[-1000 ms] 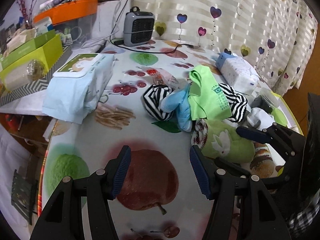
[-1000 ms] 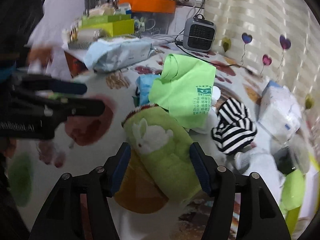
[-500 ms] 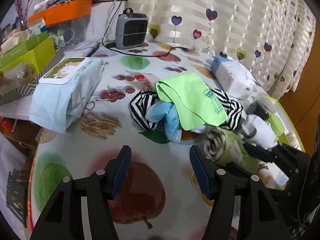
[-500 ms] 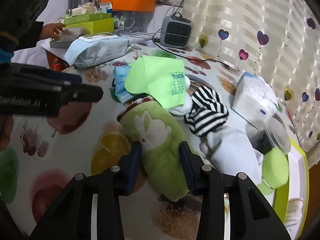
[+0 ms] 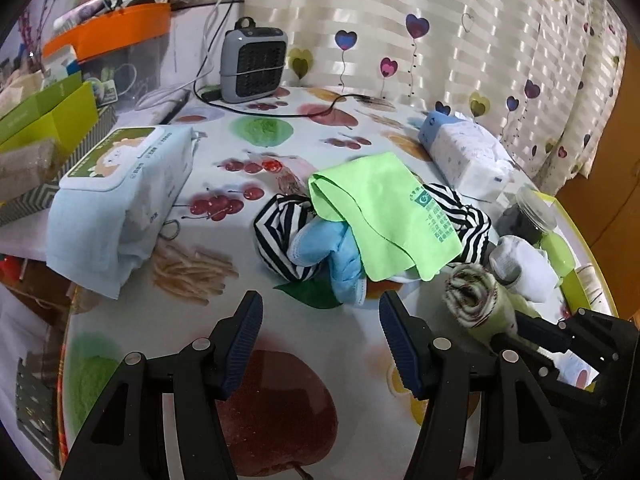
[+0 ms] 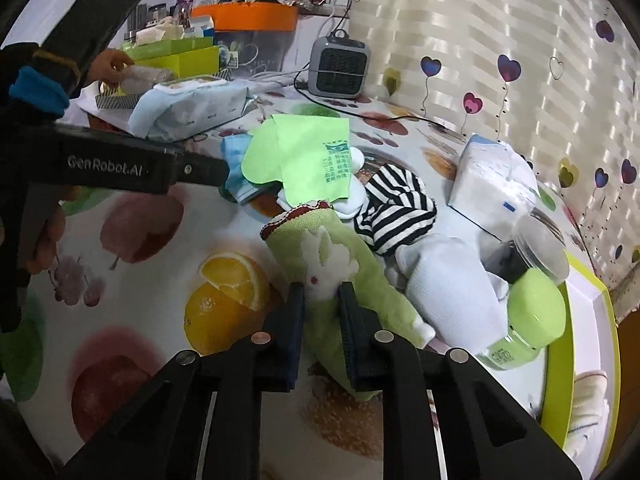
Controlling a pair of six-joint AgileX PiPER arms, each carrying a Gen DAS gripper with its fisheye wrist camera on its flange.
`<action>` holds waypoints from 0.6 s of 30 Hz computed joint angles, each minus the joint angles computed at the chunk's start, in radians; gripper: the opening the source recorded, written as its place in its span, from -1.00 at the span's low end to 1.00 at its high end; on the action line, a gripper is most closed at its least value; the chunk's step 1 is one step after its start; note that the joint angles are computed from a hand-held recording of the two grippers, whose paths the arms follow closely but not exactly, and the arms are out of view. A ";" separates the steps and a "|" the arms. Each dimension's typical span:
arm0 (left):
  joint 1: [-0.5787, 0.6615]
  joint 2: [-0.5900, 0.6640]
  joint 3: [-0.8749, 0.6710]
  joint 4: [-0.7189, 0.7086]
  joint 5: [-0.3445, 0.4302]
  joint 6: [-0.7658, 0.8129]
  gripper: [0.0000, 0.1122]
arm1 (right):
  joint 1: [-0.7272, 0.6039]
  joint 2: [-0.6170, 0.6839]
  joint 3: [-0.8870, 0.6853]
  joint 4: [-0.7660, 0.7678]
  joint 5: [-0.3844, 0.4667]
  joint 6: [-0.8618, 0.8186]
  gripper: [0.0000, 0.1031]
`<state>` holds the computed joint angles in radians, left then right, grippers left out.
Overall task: Organize soft objects
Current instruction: 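Grasp the green rabbit-print rolled towel with the right tool, then reach and grasp lime-green printed cloth with left tool while right holds rabbit towel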
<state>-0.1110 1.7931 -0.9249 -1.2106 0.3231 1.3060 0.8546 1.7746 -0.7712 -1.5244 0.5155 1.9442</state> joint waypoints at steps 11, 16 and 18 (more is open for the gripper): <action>0.012 -0.037 -0.022 0.012 0.058 -0.028 0.08 | 0.014 -0.052 0.062 -0.054 0.005 0.095 -0.66; -0.022 -0.030 -0.066 0.078 0.062 -0.110 0.08 | 0.015 -0.071 0.090 -0.083 0.004 0.136 -0.66; -0.043 -0.017 -0.089 0.151 0.051 -0.178 0.08 | 0.017 -0.076 0.097 -0.091 0.000 0.141 -0.66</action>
<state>-0.1538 1.7765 -1.0139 -1.0593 0.3738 1.1279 0.8714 1.6990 -0.6746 -1.6152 0.5158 2.0850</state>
